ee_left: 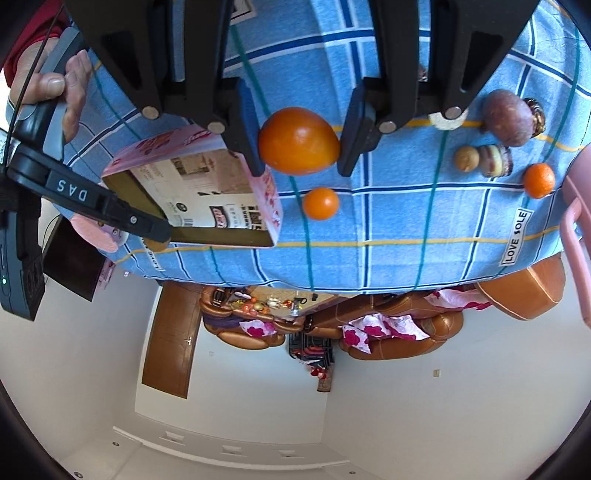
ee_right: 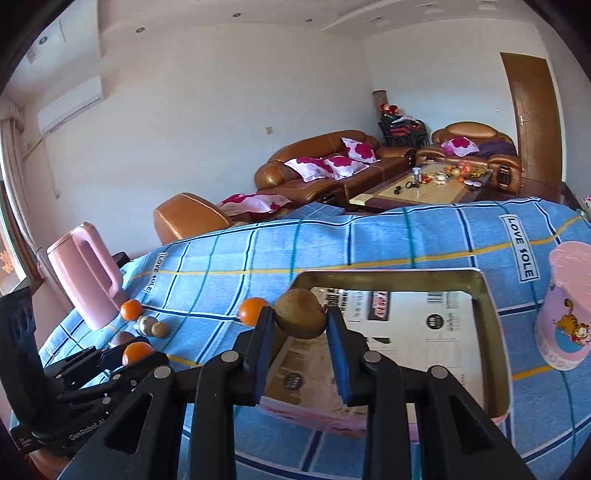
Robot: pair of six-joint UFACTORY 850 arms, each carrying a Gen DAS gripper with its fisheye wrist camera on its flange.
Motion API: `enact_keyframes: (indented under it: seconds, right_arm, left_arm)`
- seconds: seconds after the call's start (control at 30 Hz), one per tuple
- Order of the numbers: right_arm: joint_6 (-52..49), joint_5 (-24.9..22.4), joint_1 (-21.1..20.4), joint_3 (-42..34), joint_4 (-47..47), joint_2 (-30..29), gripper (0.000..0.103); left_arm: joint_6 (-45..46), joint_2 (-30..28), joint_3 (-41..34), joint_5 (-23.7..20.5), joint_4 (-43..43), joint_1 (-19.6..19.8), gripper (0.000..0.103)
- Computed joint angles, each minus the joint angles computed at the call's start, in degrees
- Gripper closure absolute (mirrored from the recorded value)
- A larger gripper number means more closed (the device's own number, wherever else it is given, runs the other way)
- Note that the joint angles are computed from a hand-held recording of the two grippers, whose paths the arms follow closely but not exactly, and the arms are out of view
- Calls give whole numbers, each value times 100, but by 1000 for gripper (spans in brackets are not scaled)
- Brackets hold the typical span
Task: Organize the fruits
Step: 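Carry both fruits over the tin and open both tools to drop them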
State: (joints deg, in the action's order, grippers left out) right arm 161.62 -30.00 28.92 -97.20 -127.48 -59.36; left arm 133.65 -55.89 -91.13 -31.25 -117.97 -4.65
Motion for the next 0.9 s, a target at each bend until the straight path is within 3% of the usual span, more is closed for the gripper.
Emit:
enact_keyframes:
  seconds: [0.17,0.37,0.67,0.9]
  right_arm:
    - [-191,-146,-148,328,255,181,72]
    - [-624,-114,-281,523,692,268,72]
    - [-1535,188,-400,353,1688,153,72]
    - [-1849,297,-393,275,2001,108,72]
  left_arm:
    - [-26,17,-62,-111,43,-264,61]
    - [-347,-182,-405,122,327,-612,61]
    - [-1727,-612,-1073,719,1364,-914,61]
    - [-1773,-737,-1217,1184,1443,-993,61]
